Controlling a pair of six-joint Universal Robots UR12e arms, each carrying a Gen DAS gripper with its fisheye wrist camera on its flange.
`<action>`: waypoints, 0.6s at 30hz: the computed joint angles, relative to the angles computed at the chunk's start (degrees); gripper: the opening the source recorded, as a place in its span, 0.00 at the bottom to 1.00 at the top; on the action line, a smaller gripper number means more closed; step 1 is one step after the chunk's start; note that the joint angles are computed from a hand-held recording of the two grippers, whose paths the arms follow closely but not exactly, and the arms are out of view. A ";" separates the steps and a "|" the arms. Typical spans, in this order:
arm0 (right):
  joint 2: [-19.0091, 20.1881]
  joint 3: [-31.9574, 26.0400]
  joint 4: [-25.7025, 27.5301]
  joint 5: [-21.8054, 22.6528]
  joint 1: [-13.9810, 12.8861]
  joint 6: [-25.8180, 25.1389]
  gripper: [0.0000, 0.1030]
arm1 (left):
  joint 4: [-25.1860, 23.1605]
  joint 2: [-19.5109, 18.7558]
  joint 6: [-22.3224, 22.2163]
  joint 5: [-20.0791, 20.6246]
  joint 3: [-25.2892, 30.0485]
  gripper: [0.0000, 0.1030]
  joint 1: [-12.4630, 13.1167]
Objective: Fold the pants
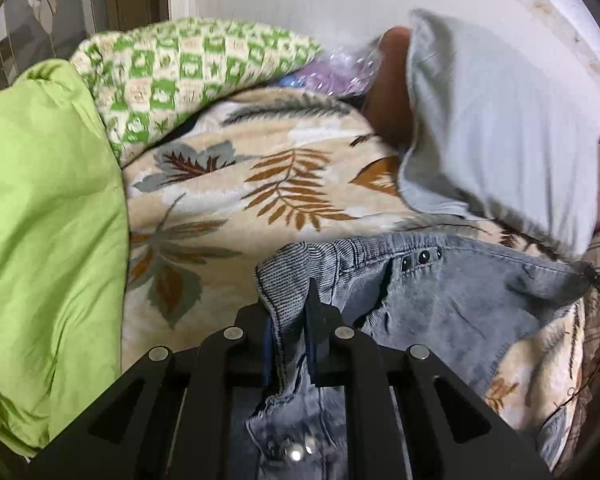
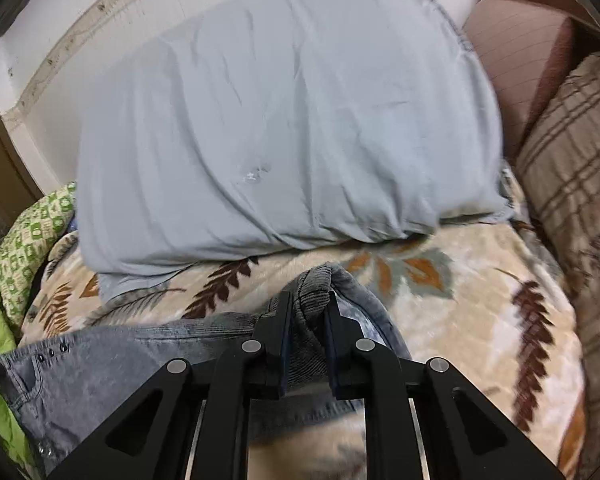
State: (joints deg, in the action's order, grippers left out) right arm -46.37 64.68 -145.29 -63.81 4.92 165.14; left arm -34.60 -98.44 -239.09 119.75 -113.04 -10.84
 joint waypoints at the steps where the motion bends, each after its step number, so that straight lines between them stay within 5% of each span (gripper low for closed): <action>1: -1.04 1.43 -0.65 0.44 -0.43 0.09 0.13 | 0.10 0.57 -0.36 0.54 -0.22 0.10 -0.74; 18: -16.40 26.13 -8.27 7.83 -9.96 -0.88 0.13 | 3.08 5.54 -8.25 3.23 -5.04 0.11 -10.17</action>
State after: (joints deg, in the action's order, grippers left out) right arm -62.77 90.81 -153.56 -55.98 -5.04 164.27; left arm -31.52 -92.90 -247.34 122.98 -118.07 -21.02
